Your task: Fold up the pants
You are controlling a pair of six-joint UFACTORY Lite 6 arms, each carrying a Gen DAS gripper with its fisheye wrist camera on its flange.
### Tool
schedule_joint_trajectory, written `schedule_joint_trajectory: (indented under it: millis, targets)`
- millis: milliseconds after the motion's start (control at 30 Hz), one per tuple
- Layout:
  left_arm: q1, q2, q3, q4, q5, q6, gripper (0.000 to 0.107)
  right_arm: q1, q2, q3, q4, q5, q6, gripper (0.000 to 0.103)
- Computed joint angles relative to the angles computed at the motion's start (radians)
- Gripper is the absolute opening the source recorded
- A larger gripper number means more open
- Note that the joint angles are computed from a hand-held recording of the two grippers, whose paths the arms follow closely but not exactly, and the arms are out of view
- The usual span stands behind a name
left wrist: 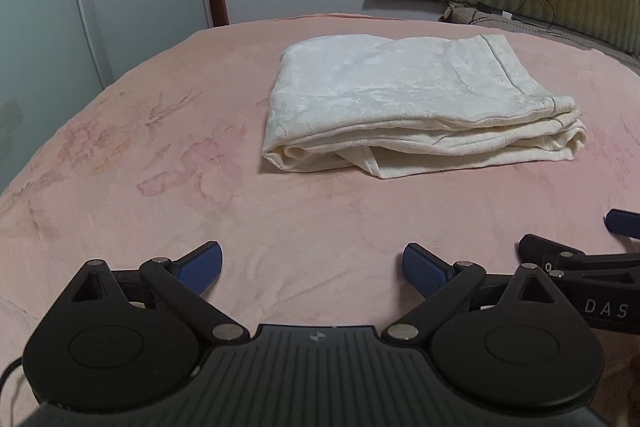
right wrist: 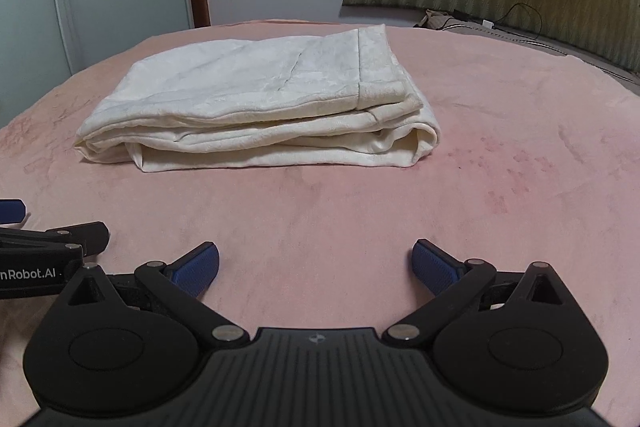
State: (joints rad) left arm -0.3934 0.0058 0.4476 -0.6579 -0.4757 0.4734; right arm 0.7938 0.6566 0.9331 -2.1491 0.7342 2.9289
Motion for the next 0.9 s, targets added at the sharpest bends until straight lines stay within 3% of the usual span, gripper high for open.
schedule_joint_trajectory:
  millis: [333, 900]
  targets:
    - [-0.037, 0.04, -0.037, 0.018, -0.112, -0.073, 0.103, -0.002, -0.006, -0.005, -0.006, -0.001, 0.005, 0.103]
    - [-0.003, 0.044, -0.041, 0.108, -0.097, -0.165, 0.103, -0.001, -0.007, -0.007, -0.004, -0.001, 0.005, 0.103]
